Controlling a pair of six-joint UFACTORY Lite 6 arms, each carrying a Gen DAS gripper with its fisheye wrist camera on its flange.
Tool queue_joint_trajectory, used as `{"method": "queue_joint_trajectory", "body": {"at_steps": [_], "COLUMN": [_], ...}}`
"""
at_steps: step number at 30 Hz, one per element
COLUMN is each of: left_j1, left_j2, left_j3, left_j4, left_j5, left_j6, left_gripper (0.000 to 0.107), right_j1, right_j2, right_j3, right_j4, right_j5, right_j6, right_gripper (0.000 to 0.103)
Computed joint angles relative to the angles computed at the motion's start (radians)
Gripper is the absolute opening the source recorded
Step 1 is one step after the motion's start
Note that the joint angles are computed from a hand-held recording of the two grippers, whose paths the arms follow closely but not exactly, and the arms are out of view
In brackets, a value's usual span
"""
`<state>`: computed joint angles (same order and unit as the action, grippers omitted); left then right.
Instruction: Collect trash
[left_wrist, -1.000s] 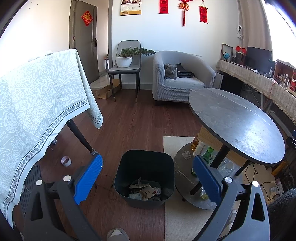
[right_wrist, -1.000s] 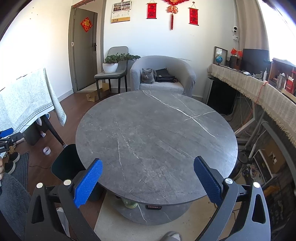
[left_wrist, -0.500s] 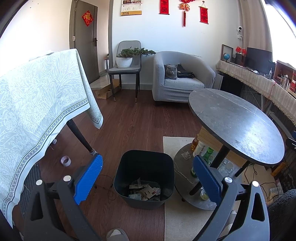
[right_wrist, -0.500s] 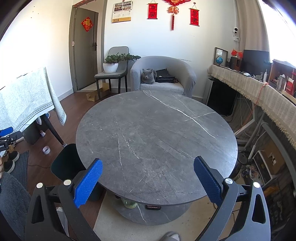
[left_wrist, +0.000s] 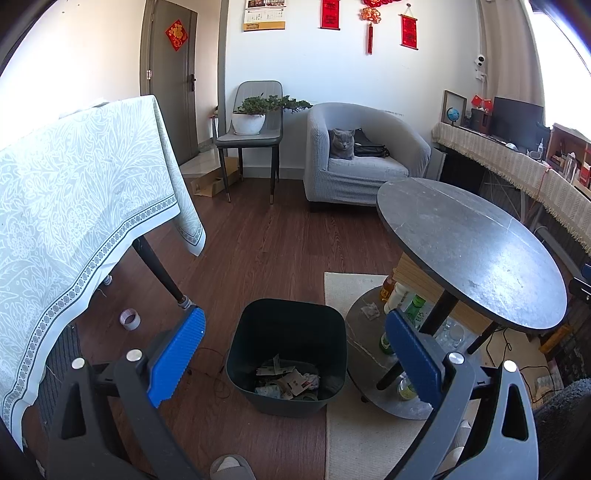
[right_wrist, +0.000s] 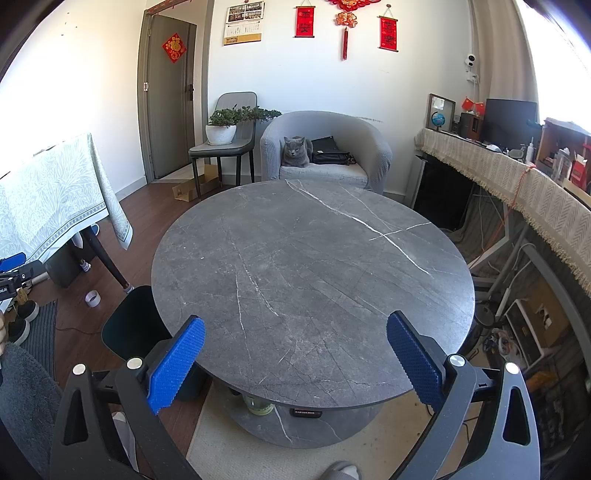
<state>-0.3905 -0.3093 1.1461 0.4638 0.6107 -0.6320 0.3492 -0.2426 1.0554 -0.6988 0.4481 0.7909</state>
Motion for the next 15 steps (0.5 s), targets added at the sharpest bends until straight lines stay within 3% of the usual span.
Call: {"method": "queue_joint_trajectory", "body": {"at_steps": [15], "left_j1": [-0.001], "left_j2": [-0.003], "left_j3": [-0.004], "left_j4": [0.004], "left_j5": [0.0], "left_j6": [-0.004], "left_gripper": [0.1], "right_j1": [0.001], "right_j2": [0.001], "right_j3": [0.001], "right_j4": [-0.002], "right_j5": [0.0], "right_j6": [0.001], "right_gripper": [0.099]}}
